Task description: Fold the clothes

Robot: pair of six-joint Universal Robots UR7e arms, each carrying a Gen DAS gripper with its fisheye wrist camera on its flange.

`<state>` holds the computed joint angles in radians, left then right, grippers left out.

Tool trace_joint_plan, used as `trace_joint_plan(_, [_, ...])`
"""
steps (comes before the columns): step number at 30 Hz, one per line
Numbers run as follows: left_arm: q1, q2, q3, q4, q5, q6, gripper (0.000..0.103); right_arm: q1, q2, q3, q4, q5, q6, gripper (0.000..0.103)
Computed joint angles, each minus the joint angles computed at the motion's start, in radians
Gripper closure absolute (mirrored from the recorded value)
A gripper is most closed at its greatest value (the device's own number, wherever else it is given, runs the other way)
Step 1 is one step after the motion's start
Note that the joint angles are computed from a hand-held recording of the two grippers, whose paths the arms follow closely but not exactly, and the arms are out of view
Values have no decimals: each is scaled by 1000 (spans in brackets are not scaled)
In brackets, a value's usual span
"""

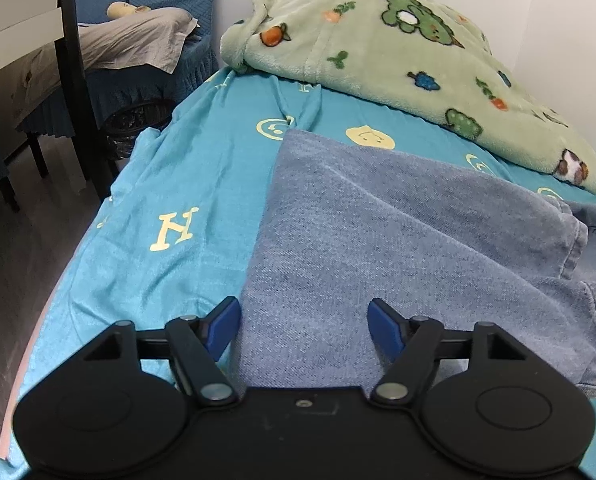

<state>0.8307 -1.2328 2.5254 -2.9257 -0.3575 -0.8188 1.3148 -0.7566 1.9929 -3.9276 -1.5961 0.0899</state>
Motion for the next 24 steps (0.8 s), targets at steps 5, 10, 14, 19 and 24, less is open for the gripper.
trace_joint_plan(5, [-6,-10,-16,143,34,-50,34,77,25,2,-150,-28,-138,79])
trace_joint_plan(10, [-13,-13,-4,90,27,-18,34,175,47,25,-282,-5,-343,87])
trace_joint_plan(14, [-31,-44,10,74,36,-24,34,242,76,61,-381,31,-452,89])
trace_joint_plan(19, [-78,-92,45,-16,70,7,34,310,112,133,-456,107,-628,91])
trace_joint_plan(24, [-110,-99,76,-223,89,97,34,367,171,186,-483,189,-828,91])
